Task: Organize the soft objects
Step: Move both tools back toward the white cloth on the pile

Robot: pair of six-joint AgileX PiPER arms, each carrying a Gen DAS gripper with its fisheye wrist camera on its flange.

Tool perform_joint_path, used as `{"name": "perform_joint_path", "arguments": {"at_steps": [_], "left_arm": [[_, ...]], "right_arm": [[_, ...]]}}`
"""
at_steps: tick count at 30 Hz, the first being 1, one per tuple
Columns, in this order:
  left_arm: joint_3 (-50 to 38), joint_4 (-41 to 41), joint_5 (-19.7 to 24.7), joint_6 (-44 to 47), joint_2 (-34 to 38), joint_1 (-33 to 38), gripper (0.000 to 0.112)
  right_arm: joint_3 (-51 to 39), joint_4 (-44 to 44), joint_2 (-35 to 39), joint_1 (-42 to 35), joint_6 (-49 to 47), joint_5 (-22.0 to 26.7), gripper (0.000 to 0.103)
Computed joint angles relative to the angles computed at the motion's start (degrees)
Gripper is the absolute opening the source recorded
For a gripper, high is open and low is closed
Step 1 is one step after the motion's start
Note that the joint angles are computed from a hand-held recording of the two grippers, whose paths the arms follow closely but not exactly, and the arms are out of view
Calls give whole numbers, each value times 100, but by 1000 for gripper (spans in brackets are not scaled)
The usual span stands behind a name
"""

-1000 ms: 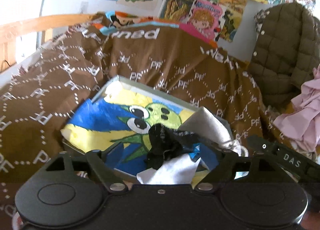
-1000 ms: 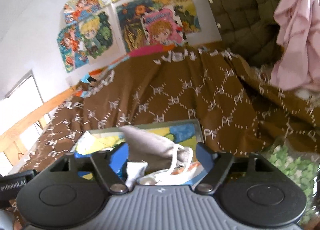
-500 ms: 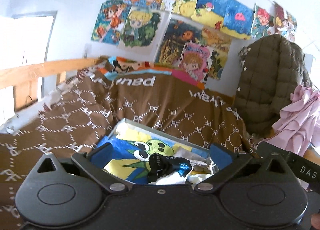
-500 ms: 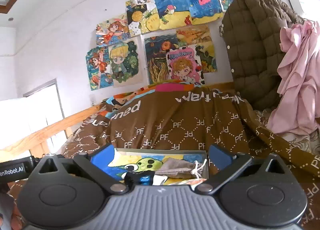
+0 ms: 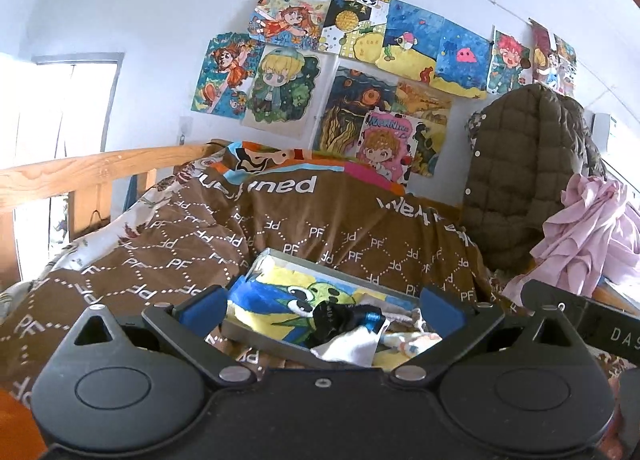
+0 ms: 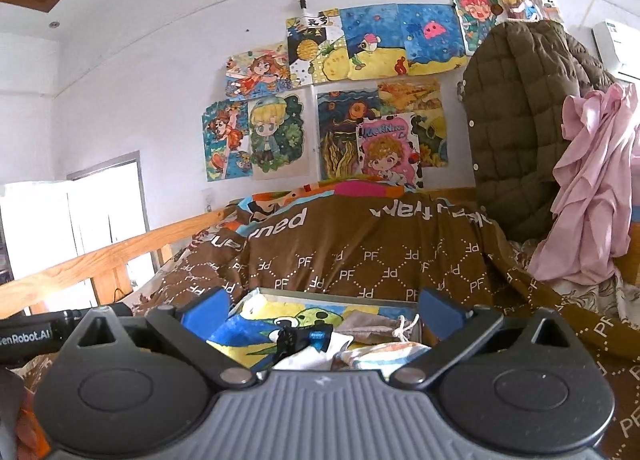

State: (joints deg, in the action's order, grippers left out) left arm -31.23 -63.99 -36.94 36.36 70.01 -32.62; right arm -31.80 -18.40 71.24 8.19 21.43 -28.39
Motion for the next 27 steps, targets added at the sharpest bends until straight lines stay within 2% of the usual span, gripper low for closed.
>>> {"name": "perform_joint_path", "arguments": {"at_steps": [6,13,19,21,25,27], "left_arm": [[374,-490,11,539,-485,-195,102],[635,-1530,466,1828,-1077,-165,102],[963,-2002,761,2181,-1410,-139,102],[1006,-2096,986,2308,-1444,23,102],[1043,-2167,1542,2449,-1367,420,102],[1032,-2235,1647,2536,-1255,493,102]], "right_arm": [[297,170,-262,148,-239,135,103],[791,-310,-591,19,122,194,103],[1132,-497,-863,118,130,502,103],[1188,-573,-889,202,169,627,103],[1189,-130,-744,499,-372,784,103],[1136,-130,-619,589,-400,872,103]]}}
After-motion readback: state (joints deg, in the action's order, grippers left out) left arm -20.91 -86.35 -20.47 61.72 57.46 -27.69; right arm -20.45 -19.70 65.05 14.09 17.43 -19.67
